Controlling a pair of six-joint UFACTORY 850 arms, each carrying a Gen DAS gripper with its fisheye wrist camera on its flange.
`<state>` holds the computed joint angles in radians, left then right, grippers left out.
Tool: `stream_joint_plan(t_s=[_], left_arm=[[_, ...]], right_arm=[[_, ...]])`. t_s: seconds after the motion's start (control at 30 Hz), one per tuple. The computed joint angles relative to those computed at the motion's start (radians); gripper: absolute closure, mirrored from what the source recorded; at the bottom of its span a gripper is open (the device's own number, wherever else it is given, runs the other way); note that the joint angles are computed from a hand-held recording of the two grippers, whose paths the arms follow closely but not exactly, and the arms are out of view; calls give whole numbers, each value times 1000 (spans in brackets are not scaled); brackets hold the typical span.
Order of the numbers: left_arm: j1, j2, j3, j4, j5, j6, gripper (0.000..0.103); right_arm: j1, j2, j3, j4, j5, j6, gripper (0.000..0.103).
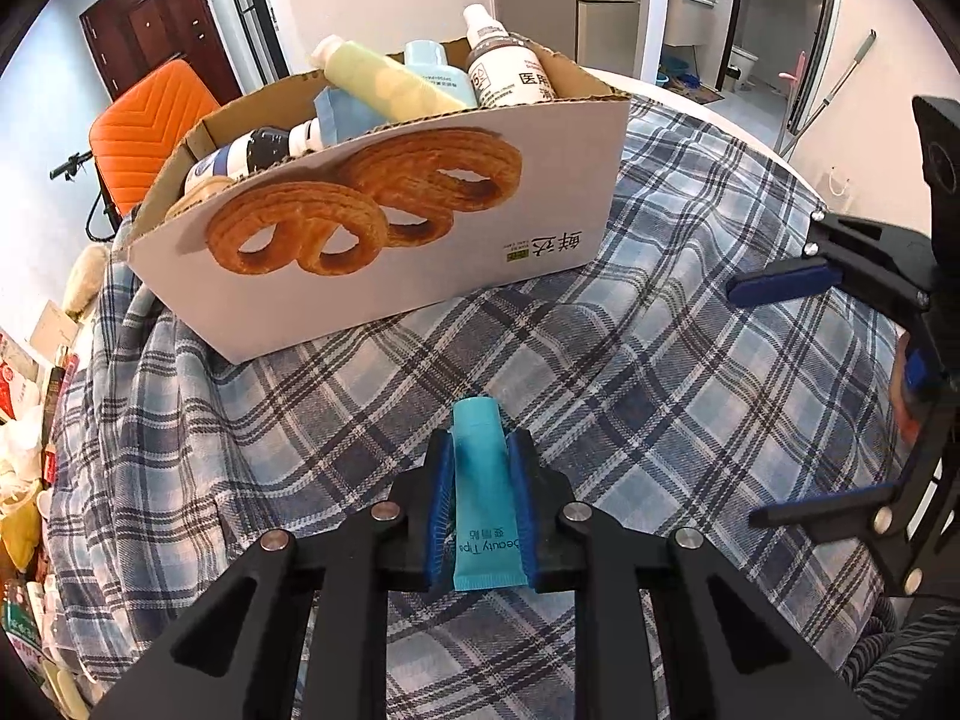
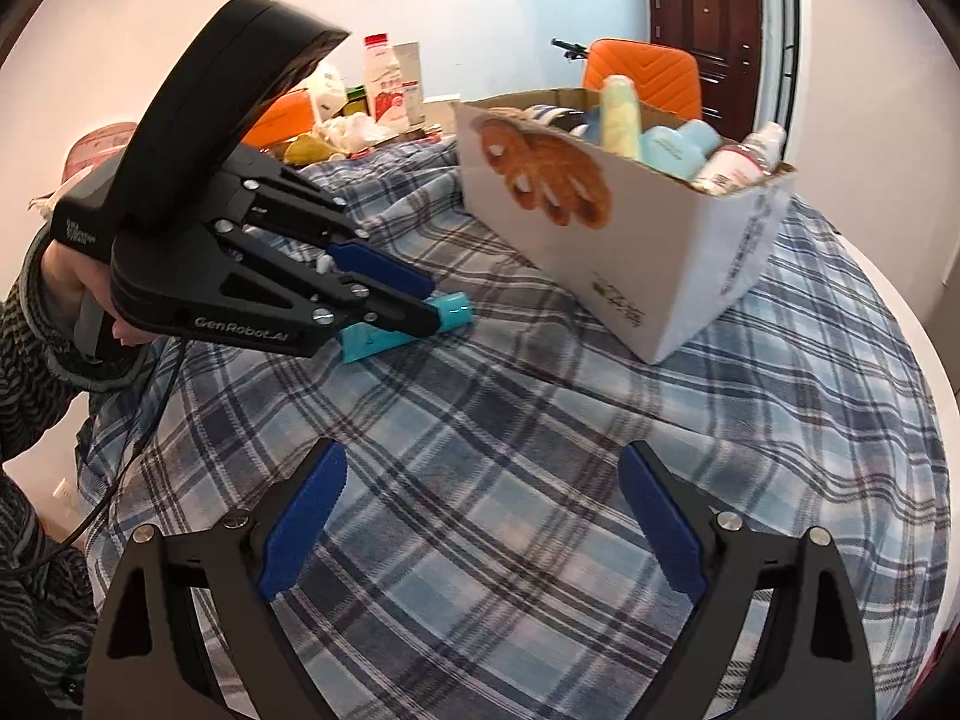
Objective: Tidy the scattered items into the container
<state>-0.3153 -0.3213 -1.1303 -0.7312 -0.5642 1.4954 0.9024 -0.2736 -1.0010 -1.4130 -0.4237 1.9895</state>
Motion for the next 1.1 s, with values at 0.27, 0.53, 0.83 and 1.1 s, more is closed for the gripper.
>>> stream_joint_plan(t_s=[0.27,0.53,0.83,1.1], left_arm=[[15,-3,-8,-16,-3,-8,63],[39,7,-8,-60,-8,50,40],[59,-29,-42,-26,0,-11,39],[83,-33,-45,-13,-8,-17,39]], right_arm=[[-6,-47,-72,107,42,-197,11],[-33,-141,-205,480,34,-710,11],[-89,-170,-250,613,126,-869,11],[-109,-183,-254,666,177,-940,11]])
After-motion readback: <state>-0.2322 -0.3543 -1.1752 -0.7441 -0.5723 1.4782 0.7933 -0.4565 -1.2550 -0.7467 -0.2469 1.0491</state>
